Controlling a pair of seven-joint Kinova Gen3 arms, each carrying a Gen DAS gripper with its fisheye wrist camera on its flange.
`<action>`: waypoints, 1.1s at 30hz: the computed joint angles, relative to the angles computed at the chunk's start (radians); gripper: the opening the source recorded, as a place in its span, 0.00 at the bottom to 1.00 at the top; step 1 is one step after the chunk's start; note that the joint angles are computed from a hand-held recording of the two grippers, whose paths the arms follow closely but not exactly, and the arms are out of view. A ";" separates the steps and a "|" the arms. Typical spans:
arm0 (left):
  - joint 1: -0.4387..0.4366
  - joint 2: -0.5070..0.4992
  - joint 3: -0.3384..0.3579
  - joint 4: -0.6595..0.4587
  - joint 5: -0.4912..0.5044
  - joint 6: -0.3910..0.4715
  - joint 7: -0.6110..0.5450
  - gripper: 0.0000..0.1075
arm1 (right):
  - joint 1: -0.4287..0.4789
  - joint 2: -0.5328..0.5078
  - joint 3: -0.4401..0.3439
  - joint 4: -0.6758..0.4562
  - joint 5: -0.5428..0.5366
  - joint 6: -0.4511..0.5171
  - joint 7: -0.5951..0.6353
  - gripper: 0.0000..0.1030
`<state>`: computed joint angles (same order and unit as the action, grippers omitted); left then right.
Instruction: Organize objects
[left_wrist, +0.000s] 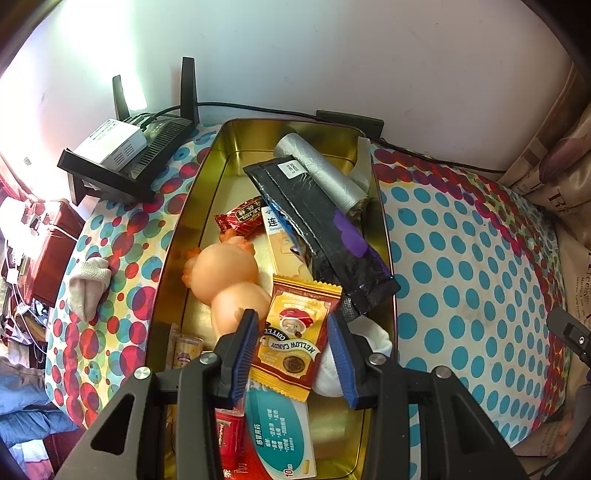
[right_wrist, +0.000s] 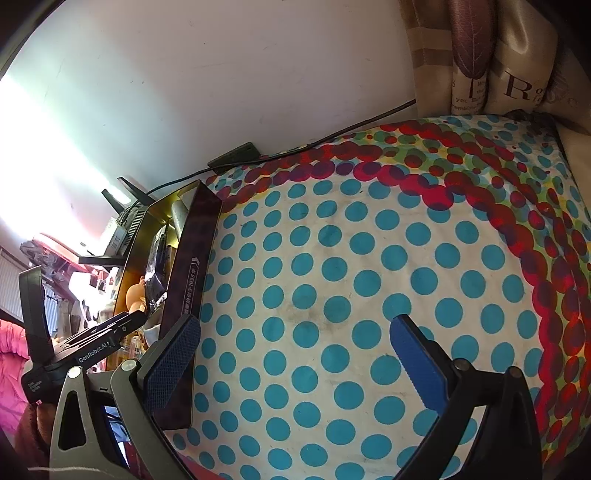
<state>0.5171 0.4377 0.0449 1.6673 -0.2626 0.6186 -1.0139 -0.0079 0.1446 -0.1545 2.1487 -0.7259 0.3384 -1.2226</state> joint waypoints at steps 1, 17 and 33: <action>0.001 0.001 -0.002 -0.001 -0.003 0.002 0.001 0.37 | 0.001 0.000 0.000 -0.001 -0.001 0.002 0.001 1.00; 0.023 -0.006 -0.012 0.002 -0.039 0.009 0.041 0.38 | -0.007 -0.006 0.006 -0.001 0.007 0.006 -0.011 1.00; 0.009 -0.026 -0.006 0.014 -0.031 0.002 0.060 0.52 | -0.011 0.004 -0.006 -0.017 -0.015 0.022 0.021 1.00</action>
<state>0.5264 0.4112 0.0387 1.6813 -0.2931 0.6211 -0.9540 -0.0191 0.1484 -0.1600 2.1316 -0.7408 0.3599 -1.2015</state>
